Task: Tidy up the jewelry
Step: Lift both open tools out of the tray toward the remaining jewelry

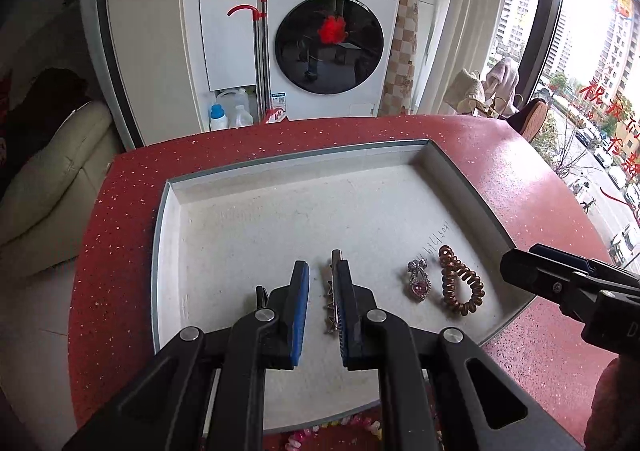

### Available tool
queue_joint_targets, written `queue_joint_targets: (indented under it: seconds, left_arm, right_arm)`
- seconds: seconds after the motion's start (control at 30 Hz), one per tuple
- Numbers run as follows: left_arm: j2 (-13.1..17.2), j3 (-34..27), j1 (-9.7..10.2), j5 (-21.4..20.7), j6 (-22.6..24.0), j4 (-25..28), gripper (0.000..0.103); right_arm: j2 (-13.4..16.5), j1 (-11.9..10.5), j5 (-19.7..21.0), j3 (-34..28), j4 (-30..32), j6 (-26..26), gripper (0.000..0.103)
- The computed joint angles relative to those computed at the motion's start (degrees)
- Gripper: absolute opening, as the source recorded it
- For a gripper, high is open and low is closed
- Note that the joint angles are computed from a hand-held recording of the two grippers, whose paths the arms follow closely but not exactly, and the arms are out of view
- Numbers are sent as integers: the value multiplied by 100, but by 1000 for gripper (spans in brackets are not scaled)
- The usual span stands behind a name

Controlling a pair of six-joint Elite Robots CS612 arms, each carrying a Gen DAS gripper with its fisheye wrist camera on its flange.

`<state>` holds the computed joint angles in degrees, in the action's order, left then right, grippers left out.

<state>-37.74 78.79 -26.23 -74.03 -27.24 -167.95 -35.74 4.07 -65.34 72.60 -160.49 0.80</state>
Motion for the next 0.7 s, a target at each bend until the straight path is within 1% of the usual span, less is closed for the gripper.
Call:
queue_joint_targets:
  seconds: [0.03, 0.1, 0.13, 0.17, 0.2, 0.27, 0.37, 0.47, 0.57, 0.7]
  left_arm:
    - [-43, 68, -4, -10, -20, -21, 31]
    - [-131, 220, -11, -61, -64, -97, 31]
    - [-179, 310, -20, -58, -76, -158, 32]
    - [-231, 403, -28, -38, -85, -198, 57]
    - [-289, 501, -42, 15, -127, -220, 103]
    - [-430, 787, -119, 349, -239, -473, 103]
    - [-642, 1118, -177, 436, -234, -570, 103]
    - [-832, 1468, -242, 580, -300, -694, 103]
    - [-990, 1763, -262, 493, -424, -715, 103]
    - [-1117, 2112, -320, 458, -578, -861, 103]
  right_arm:
    - [-38, -1, 1, 58, -15, -12, 69]
    - [-125, -10, 7, 198, -63, -30, 76]
    - [-168, -20, 41, 275, -100, -23, 77]
    - [-212, -30, 87, 348, -122, -20, 78]
    - [-252, -42, 125, 416, -144, -22, 80]
    - [-341, -60, 163, 567, -217, -32, 80]
    - [-491, -79, 174, 845, -353, -76, 80]
    - [-615, -100, 208, 1095, -376, -169, 84]
    - [-748, -114, 176, 1379, -420, -326, 84]
    - [-918, -123, 81, 1751, -442, -585, 84]
